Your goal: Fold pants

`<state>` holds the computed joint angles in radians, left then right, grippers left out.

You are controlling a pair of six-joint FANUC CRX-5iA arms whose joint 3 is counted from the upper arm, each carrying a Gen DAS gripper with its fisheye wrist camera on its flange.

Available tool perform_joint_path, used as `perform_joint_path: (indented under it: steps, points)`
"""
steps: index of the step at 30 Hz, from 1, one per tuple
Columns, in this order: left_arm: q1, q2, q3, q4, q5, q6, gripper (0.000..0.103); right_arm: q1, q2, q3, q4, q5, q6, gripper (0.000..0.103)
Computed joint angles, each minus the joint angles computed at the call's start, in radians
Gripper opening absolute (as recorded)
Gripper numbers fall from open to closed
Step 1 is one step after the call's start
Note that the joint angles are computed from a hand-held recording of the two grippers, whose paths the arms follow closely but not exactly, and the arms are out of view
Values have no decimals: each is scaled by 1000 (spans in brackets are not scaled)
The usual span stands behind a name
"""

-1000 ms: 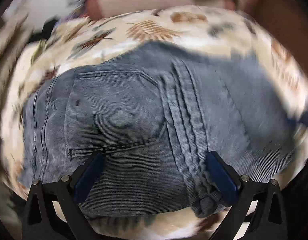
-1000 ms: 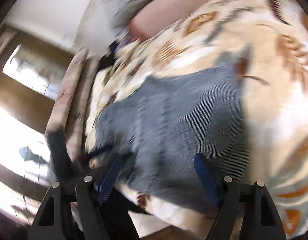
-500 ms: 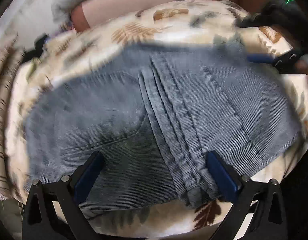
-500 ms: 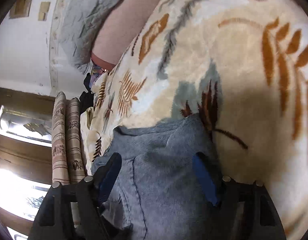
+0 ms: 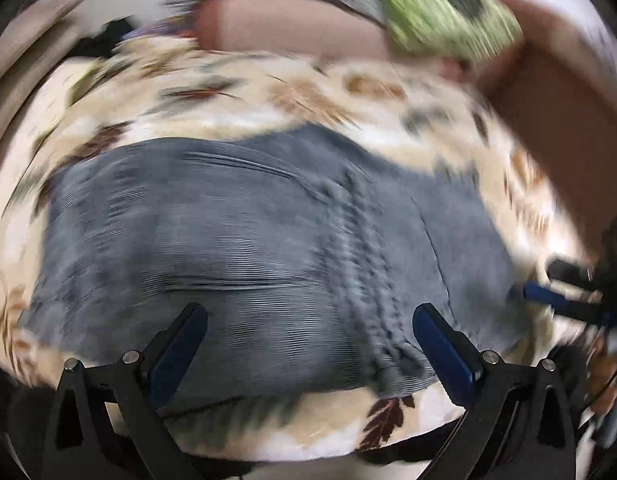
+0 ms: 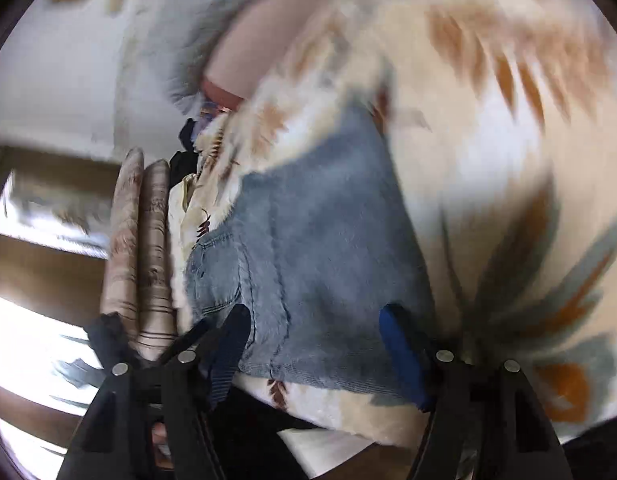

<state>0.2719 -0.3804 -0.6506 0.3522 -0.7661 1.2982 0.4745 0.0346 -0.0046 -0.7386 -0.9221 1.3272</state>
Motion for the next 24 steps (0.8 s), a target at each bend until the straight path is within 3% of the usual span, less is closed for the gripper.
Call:
perform_joint_path:
  steps: [2,4,7,9,14,18,19,22,23,24]
  points:
    - [143,-79,-83,141,-12,-37,103,1,0,19,-43,-10,44,73]
    - [275,-129,-140,231,-28,-14,103,48,7,21,18,16,10,75]
    - [443,-184,-200,293,-71,70,103,91,34,34,37,17,-19,75]
    - [503,-164,-215,324,-98,76,103,97,31,38,25,-4,3,75]
    - [518,-134,-255,412,-72,39,102,131,72,101,15,-27,27,75]
    - [504,-43,-241,461,-62,53,102,157,128,189,-2,-69,47,75]
    - [525,-56,-251,469,-91,49,102,170,153,222,4,-75,40,75]
    - [510,-49,-261,516,-57,26,102,196,221,307,32,-93,-2,76]
    - [506,-51,-268,539,-42,6,99,194,251,344,12,-108,-3,76]
    - [503,-52,-271,551,-28,-7,87,188,282,380,-12,-130,-2,76]
